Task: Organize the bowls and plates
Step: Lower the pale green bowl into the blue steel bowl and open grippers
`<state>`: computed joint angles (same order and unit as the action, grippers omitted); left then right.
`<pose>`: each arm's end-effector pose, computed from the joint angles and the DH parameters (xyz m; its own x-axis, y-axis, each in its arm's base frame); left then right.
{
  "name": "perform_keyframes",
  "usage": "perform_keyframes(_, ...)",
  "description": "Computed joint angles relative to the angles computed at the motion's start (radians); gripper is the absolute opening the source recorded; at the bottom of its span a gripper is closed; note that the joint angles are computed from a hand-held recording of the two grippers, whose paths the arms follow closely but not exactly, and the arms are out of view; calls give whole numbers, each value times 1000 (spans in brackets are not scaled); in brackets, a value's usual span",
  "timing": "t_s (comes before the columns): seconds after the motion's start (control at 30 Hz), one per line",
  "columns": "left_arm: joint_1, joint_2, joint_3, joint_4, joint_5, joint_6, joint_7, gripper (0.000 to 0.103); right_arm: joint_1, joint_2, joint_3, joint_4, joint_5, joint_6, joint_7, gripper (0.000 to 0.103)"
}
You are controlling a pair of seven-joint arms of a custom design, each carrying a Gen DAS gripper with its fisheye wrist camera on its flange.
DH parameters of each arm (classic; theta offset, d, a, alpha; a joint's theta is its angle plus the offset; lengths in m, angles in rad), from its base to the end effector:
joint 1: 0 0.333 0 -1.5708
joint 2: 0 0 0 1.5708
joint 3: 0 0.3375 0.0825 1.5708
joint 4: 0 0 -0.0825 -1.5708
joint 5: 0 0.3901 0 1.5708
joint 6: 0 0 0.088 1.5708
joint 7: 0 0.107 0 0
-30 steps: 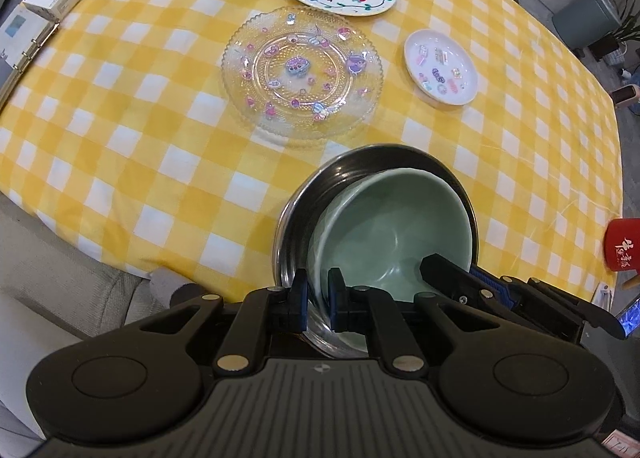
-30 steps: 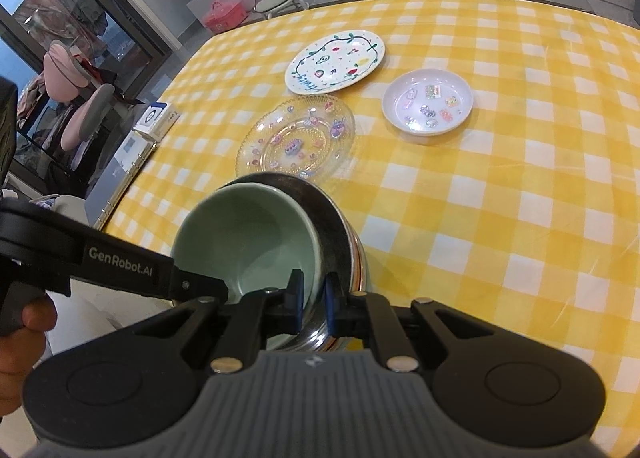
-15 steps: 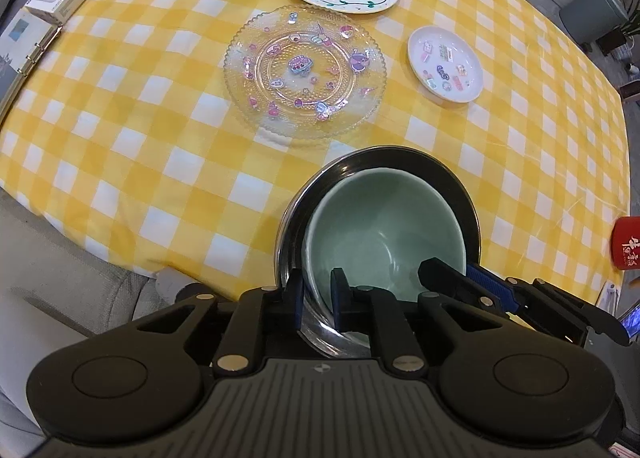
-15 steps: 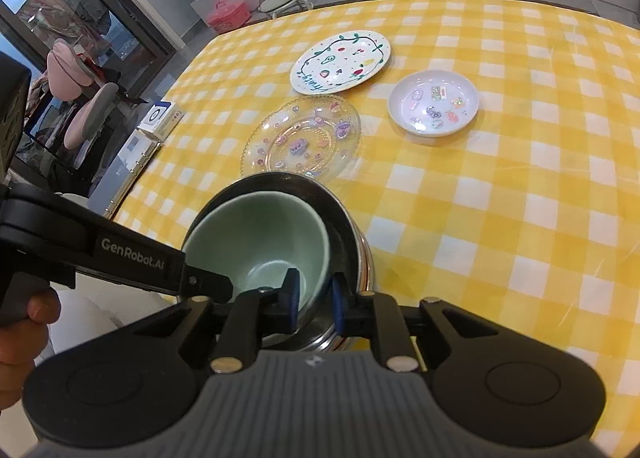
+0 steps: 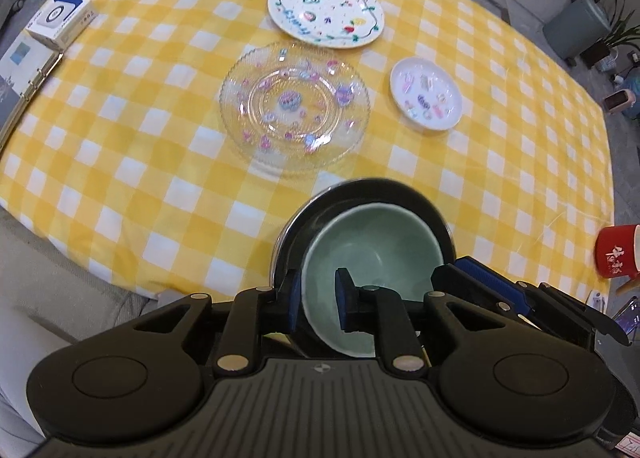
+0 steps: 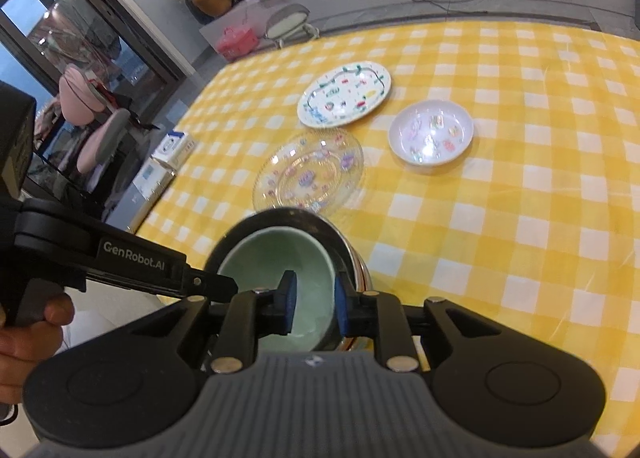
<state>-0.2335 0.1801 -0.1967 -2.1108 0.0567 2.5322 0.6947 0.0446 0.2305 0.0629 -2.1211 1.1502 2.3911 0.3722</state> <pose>0.5466 -0.2479 0.3742 0.3790 -0.9074 0.1815 -0.8987 -0.4077 -0.1614 0.5842 0.0701 0.3273 0.4920 -0.7154 -0.4962 -0.8324 -0.2194 -0.5089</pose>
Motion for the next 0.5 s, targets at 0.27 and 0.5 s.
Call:
perform_keyframes(0.27,5,-36,-4,-77,7,217,105,27,0,-23,7,-27,209,54,-202,44)
perform_keyframes(0.5,-62,-43,110,-122,451,402,-143,62,14,14,-2,-5,429,109,-309,54)
